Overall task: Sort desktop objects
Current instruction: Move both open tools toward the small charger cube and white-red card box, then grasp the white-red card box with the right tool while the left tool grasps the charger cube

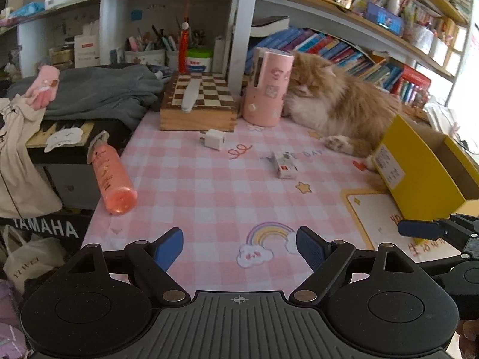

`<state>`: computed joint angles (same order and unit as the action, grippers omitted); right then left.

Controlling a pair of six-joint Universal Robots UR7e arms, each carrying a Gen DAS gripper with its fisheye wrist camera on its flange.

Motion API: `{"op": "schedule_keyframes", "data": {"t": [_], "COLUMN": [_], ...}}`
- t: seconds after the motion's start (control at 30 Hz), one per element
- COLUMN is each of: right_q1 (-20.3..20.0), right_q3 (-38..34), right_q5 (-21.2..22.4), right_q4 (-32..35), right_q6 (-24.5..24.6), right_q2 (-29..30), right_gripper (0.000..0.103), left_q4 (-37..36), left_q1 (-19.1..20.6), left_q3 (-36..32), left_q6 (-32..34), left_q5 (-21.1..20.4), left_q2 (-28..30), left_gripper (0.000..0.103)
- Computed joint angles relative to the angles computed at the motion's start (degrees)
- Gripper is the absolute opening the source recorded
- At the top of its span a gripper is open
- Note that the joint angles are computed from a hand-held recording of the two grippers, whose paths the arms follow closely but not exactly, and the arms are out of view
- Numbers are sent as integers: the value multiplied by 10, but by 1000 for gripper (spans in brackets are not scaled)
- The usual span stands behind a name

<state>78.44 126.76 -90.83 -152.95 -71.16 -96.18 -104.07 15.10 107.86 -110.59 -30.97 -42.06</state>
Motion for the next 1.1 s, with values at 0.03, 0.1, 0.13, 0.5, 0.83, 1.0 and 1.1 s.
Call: {"op": "schedule_keyframes", "data": {"t": [0.03, 0.1, 0.13, 0.5, 0.83, 1.0, 1.1], "right_q1": [3, 8, 11, 22, 40, 53, 60], "right_q3": [-5, -21, -31, -111, -155, -174, -182], "right_q5": [-2, -5, -6, 15, 42, 33, 19], "right_q4": [2, 6, 10, 41, 40, 29, 14], "right_q6": [1, 6, 10, 11, 36, 51, 53], "right_q2": [7, 25, 35, 114, 189, 233, 259], "right_gripper": [78, 78, 78, 78, 79, 79, 79], "left_q4": [5, 16, 21, 36, 0, -8, -30], "left_q1": [4, 13, 17, 71, 133, 165, 187], "left_q3": [-5, -15, -20, -71, -96, -107, -107], "left_q6": [-1, -3, -3, 41, 159, 214, 208], "left_q5": [1, 5, 8, 49, 88, 85, 74], "left_q2": [2, 5, 6, 17, 15, 20, 17], "left_gripper": [85, 85, 85, 85, 85, 85, 85]}}
